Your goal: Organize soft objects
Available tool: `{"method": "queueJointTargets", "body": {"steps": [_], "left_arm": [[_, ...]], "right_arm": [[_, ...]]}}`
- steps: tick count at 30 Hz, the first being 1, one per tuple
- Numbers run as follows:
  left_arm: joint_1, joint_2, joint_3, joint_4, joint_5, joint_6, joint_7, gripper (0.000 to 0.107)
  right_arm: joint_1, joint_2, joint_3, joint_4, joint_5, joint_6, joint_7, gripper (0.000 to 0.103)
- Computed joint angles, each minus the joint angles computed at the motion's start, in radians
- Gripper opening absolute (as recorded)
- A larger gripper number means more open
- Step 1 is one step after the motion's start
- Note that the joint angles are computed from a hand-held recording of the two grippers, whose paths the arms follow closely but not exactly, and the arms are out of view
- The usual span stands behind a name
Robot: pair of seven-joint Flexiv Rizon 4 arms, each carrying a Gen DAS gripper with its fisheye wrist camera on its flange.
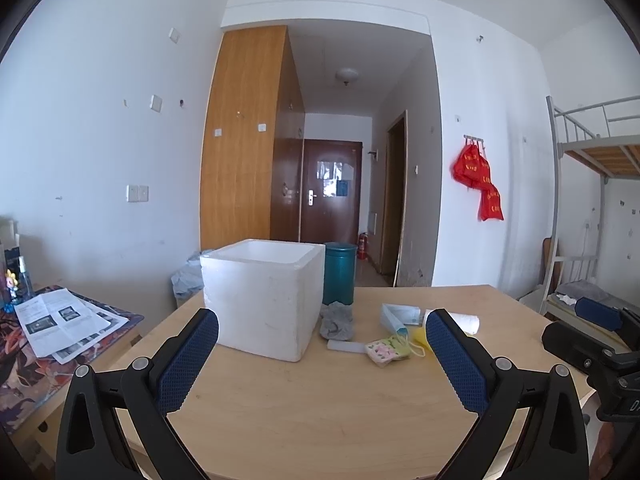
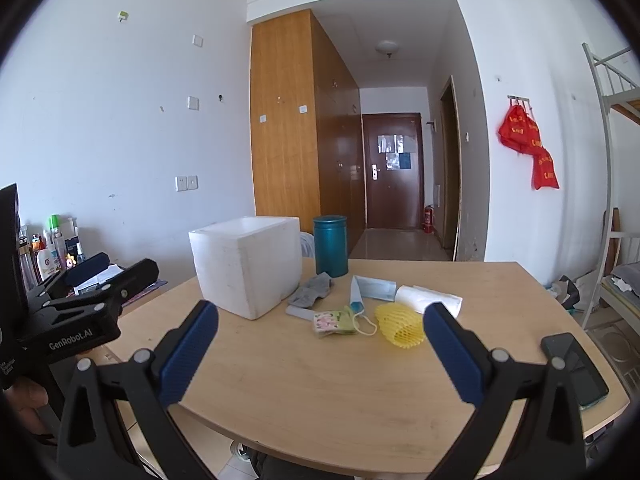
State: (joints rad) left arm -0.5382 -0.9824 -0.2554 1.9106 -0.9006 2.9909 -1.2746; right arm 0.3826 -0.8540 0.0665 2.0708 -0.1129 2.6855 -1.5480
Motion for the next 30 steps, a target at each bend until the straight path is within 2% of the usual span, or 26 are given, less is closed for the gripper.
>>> {"method": "queueJointTargets", "body": {"steps": [15,30], "left_arm": [[0.001,-0.012,0.002,-0.033,-0.005,-0.020,0.015,0.103],[0.007,0.002,0.009,-0.008,0.006,-0.021,0.005,0.103]], "right_arm": [[-0.003,-0.005,-0.001,-0.013,-0.002,-0.016,0.009,0.103],[-0.002,-0.005,-0.001,-0.008,-0.001,-0.014,0.006,0.103]]}}
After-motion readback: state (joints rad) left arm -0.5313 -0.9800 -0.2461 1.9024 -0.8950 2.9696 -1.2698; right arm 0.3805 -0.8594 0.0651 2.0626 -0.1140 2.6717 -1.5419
